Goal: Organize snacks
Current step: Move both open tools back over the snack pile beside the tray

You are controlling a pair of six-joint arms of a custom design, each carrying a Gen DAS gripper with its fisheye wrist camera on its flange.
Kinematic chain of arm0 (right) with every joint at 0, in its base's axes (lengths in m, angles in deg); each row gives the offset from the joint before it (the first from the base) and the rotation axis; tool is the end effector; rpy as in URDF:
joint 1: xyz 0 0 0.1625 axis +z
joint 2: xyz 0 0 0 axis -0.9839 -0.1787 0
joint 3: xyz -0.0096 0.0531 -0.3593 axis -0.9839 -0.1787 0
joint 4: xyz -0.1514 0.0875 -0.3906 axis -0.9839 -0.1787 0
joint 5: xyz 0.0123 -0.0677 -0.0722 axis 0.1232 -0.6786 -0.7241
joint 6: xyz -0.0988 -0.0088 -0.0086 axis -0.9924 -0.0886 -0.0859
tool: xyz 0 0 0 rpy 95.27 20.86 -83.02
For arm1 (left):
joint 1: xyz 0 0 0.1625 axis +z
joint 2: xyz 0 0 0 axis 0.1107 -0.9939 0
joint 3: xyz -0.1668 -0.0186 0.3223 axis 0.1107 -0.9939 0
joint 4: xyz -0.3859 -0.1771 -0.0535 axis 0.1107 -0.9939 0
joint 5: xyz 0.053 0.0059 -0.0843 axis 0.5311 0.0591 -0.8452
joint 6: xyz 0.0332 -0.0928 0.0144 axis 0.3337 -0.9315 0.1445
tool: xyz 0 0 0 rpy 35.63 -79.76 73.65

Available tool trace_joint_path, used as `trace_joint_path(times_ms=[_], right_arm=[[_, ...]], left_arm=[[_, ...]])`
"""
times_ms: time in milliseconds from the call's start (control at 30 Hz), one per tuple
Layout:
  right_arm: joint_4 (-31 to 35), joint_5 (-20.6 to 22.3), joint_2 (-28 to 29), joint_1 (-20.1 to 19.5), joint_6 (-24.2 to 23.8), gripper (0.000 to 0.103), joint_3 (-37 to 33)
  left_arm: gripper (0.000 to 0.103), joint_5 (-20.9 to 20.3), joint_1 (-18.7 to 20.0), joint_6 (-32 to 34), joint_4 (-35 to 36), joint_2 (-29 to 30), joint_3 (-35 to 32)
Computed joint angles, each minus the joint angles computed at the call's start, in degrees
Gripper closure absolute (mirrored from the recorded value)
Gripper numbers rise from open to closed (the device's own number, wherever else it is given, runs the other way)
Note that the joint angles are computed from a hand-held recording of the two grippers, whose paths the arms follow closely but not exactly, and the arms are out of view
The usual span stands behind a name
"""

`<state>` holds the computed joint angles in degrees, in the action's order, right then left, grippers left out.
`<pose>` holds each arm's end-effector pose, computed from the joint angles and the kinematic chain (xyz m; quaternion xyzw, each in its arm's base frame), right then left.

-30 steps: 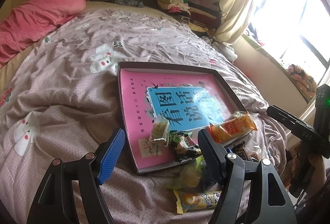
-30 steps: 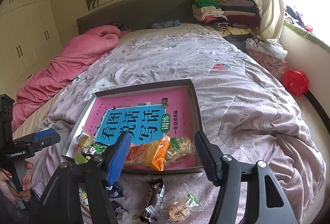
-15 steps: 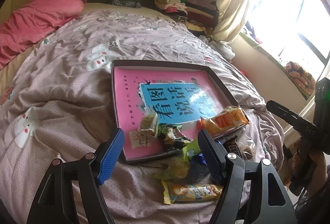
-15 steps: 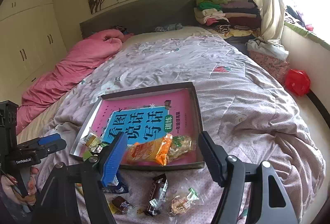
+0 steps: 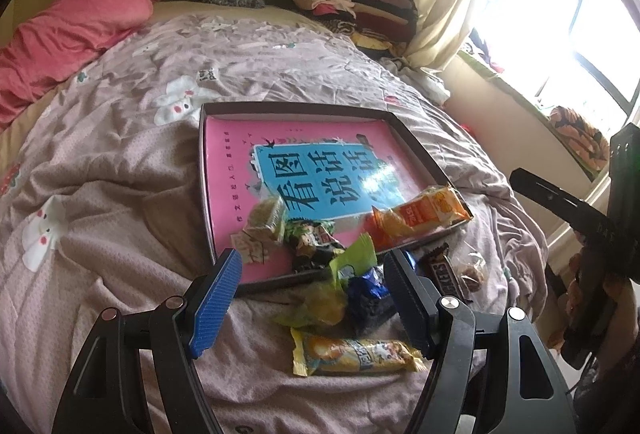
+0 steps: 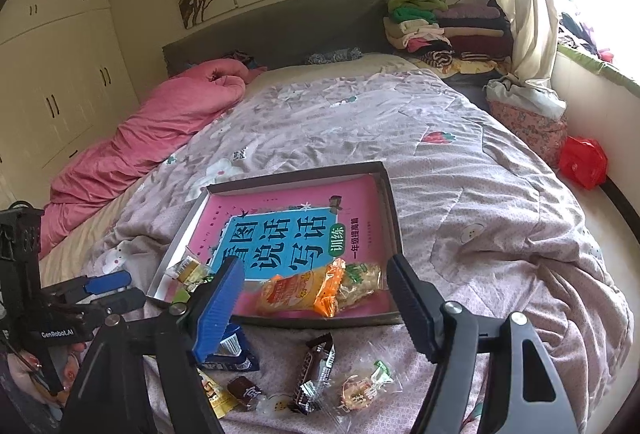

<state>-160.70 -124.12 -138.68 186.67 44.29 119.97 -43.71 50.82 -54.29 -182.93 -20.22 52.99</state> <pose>0.2484 -0.5122 0.1439 0.1982 -0.8783 0.3725 0.2248 -0.1079 -0.5068 0.2305 0.1906 0.9188 -0.2977 0.1759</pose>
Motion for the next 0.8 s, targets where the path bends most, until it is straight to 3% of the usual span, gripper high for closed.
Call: trace_joint_path(times_ms=[800], right_arm=[[0.45, 0.94, -1.98, -0.91, 0.29, 0.028, 3.24]], left_arm=[[0.028, -0.57, -1.56, -5.43, 6.31, -0.56, 2.36]])
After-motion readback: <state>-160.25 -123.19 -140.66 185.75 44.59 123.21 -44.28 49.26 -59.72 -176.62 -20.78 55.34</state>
